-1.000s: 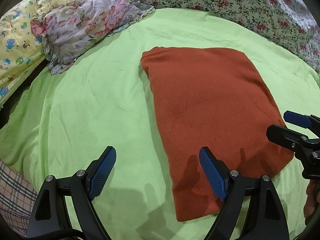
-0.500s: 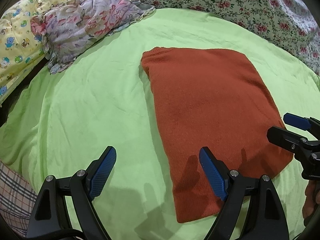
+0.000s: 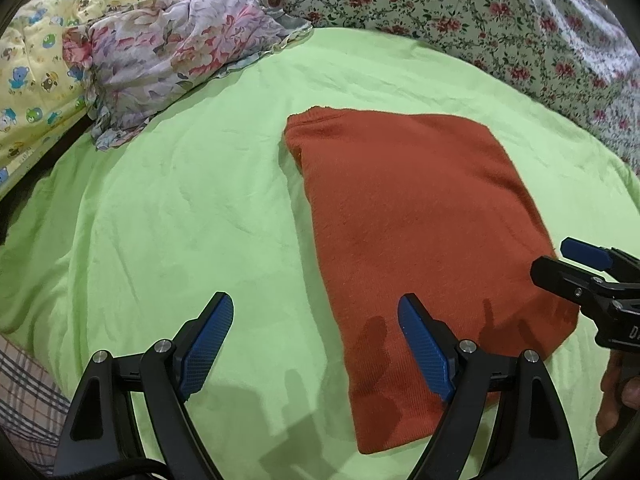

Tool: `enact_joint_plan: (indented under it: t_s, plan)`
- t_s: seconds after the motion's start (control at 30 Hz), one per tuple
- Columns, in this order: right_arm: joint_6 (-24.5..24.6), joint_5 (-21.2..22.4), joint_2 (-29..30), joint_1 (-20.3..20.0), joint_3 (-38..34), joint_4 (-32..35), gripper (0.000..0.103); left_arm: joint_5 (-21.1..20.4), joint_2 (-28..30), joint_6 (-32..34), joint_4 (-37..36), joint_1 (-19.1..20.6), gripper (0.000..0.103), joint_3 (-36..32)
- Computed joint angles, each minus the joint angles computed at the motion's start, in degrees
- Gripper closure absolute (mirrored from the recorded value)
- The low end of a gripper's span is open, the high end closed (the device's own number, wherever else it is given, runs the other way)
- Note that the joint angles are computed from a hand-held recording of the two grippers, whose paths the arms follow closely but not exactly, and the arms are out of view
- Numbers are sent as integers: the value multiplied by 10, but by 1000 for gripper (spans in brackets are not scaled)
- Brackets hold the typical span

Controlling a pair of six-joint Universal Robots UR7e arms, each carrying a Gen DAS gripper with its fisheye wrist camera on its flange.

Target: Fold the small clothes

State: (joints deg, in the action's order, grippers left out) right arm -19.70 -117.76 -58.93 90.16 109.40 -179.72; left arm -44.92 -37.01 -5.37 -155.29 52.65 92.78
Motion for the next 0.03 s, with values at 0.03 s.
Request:
enact_joint_plan:
  t_s: [0.03]
  plan:
    - [2,-1,0,1,1,-6,11,-4,-1,4,-7,1,18,2]
